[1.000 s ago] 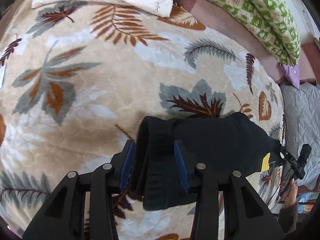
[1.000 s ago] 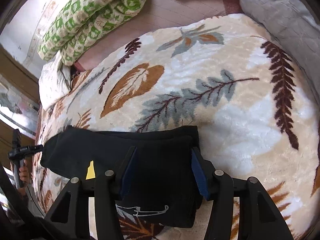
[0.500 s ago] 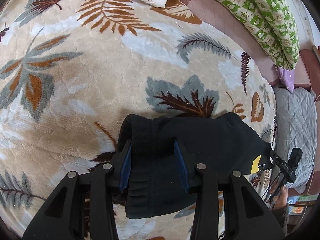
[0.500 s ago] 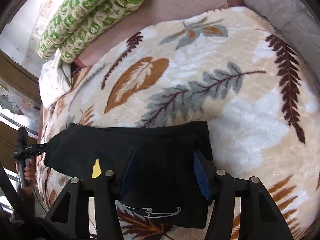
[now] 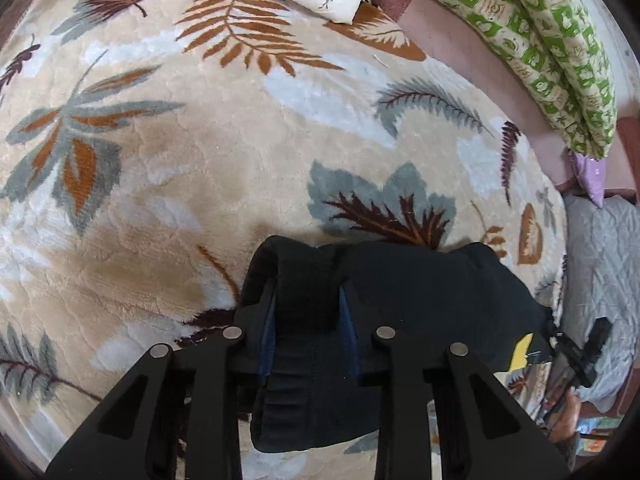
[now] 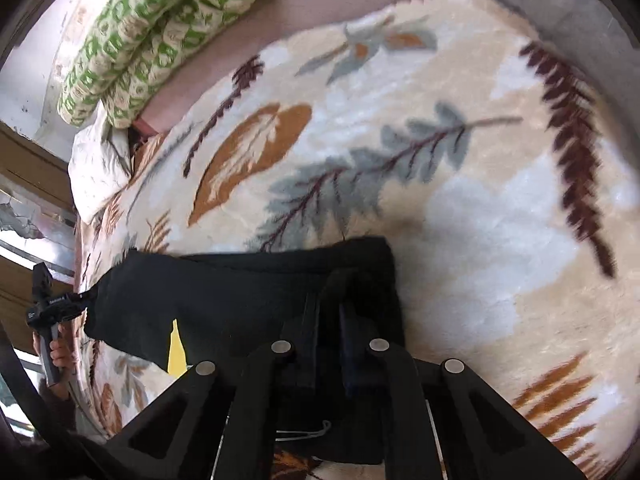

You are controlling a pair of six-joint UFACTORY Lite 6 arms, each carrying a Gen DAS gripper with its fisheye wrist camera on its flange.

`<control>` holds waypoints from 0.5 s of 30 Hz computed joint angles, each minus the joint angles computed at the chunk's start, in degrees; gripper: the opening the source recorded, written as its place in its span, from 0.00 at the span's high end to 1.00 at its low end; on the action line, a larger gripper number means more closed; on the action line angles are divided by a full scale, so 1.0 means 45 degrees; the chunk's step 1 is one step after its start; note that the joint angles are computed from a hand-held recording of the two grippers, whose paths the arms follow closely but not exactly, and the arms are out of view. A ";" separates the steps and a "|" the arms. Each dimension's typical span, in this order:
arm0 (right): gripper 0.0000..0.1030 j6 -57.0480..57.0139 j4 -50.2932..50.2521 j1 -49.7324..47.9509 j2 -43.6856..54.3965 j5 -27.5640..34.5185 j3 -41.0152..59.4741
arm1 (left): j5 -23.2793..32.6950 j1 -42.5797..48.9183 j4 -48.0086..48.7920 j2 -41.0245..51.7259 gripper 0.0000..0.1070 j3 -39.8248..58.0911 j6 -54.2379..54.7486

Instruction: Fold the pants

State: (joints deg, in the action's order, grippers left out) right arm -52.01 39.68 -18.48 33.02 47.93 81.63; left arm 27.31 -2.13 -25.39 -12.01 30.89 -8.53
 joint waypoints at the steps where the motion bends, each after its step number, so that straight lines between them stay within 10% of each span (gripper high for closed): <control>1: 0.93 -0.0225 0.0121 -0.0039 -0.0200 -0.0131 -0.0105 | -0.0058 -0.0110 0.0213 -0.0094 0.79 -0.0015 -0.0291; 15: 0.92 0.0429 -0.0652 0.0429 -0.0187 -0.0736 0.0708 | -0.0344 -0.0478 0.2954 0.0275 0.79 0.0496 -0.2907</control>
